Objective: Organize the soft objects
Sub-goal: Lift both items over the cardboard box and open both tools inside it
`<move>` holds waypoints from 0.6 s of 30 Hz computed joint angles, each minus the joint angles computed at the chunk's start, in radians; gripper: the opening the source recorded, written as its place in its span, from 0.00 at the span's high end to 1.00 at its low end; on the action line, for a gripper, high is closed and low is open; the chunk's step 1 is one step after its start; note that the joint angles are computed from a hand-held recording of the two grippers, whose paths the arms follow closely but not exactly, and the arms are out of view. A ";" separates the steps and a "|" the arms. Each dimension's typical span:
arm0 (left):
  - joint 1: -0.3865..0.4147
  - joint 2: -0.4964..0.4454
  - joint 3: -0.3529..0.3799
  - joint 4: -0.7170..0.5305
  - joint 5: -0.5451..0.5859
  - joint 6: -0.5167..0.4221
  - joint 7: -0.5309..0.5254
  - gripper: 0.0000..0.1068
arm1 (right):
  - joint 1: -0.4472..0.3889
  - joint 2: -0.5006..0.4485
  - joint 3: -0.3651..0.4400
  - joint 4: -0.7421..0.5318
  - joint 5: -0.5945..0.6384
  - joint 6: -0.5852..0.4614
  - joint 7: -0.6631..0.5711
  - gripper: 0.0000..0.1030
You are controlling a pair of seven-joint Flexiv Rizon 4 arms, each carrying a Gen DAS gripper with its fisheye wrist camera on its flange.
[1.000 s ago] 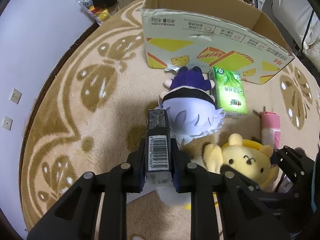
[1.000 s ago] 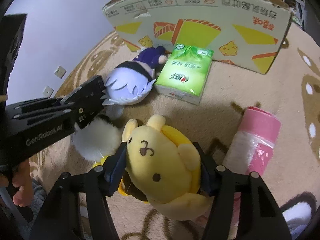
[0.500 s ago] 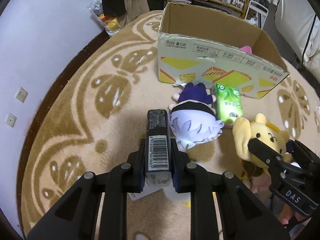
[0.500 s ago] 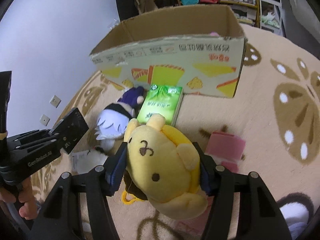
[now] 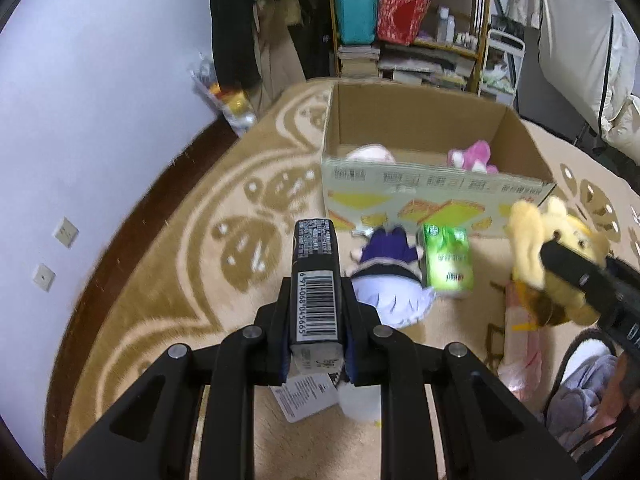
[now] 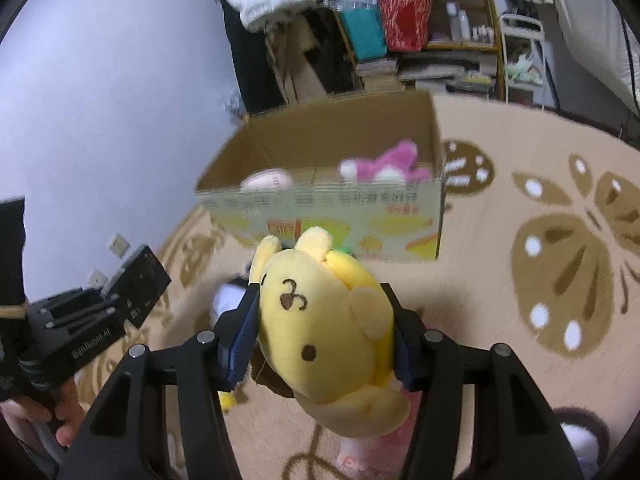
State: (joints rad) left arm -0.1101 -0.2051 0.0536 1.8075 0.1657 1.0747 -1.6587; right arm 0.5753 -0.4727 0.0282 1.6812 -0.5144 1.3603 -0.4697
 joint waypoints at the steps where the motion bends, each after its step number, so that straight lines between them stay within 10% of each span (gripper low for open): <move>1: -0.002 0.002 0.002 -0.004 0.009 0.009 -0.002 0.82 | 0.015 0.012 -0.030 0.009 -0.023 0.015 0.022 0.42; 18: -0.028 -0.045 0.024 -0.191 0.131 0.077 -0.054 0.82 | 0.003 0.037 -0.103 -0.078 -0.191 0.032 0.118 0.42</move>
